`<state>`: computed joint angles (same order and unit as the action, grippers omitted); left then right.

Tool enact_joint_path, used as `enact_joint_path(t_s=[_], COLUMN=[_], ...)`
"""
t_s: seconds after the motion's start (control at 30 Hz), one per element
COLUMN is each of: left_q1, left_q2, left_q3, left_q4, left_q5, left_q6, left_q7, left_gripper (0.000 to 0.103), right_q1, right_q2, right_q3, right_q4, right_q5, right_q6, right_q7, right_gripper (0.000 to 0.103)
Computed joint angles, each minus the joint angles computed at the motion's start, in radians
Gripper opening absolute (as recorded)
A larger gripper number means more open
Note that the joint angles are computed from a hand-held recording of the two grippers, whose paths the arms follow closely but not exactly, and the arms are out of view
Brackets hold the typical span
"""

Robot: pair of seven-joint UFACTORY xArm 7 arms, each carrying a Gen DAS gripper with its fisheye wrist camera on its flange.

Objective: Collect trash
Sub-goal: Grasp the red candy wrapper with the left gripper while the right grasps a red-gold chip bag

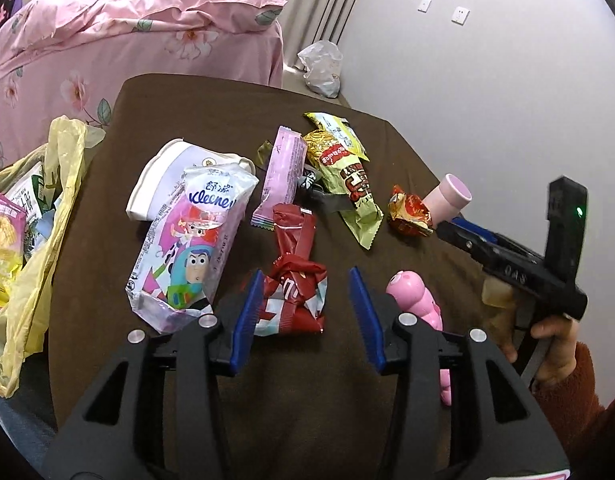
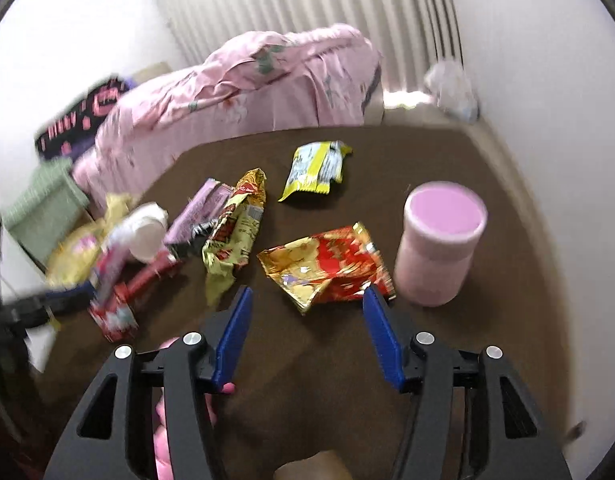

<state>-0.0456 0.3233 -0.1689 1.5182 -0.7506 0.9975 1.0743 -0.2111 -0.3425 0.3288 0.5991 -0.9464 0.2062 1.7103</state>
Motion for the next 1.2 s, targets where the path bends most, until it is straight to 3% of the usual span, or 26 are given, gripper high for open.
enact_joint_path(t_s=[0.07, 0.13, 0.3, 0.43, 0.6, 0.67, 0.87, 0.93, 1.0, 1.1, 1.2], left_q1=[-0.006, -0.011, -0.023, -0.026, -0.026, -0.023, -0.019, -0.015, -0.012, -0.006, 0.001], left_q2=[-0.005, -0.011, -0.012, -0.008, -0.008, -0.005, 0.009, 0.01, 0.011, 0.007, 0.001], left_q3=[-0.001, -0.002, 0.001, 0.002, 0.002, 0.001, -0.001, -0.003, -0.005, -0.01, -0.01], left_q4=[-0.01, -0.021, -0.034, -0.036, -0.039, -0.036, -0.025, -0.023, -0.021, -0.022, -0.024], left_q5=[0.006, 0.011, 0.03, 0.048, 0.064, 0.066, 0.079, 0.076, 0.071, 0.052, 0.035], left_q6=[-0.014, -0.029, -0.062, -0.082, -0.11, -0.109, -0.102, -0.096, -0.091, -0.083, -0.073], left_q7=[0.003, 0.005, -0.008, -0.027, -0.052, -0.059, -0.086, -0.085, -0.086, -0.075, -0.053], left_gripper=[0.043, 0.043, 0.043, 0.043, 0.043, 0.043, 0.043, 0.043, 0.043, 0.043, 0.043], right_q1=[-0.048, -0.04, 0.078, 0.144, 0.222, 0.252, 0.32, 0.317, 0.286, 0.234, 0.239], right_q2=[0.032, 0.079, 0.234, 0.308, 0.282, 0.244, 0.145, 0.096, 0.058, 0.09, 0.191], right_q3=[0.026, 0.023, -0.054, -0.085, -0.128, -0.145, -0.146, -0.149, -0.143, -0.109, -0.135], right_q4=[0.016, 0.059, 0.215, 0.305, 0.282, 0.245, 0.169, 0.129, 0.099, 0.136, 0.231], right_q5=[-0.049, -0.065, 0.066, 0.08, 0.106, 0.103, 0.12, 0.116, 0.055, -0.043, -0.052], right_q6=[-0.03, 0.021, 0.172, 0.303, 0.357, 0.373, 0.56, 0.516, 0.4, 0.358, 0.365], right_q7=[0.091, 0.1, -0.176, -0.293, -0.36, -0.351, -0.32, -0.254, -0.133, 0.017, 0.004], right_gripper=[0.062, 0.062, 0.062, 0.062, 0.062, 0.062, 0.062, 0.062, 0.062, 0.062, 0.062])
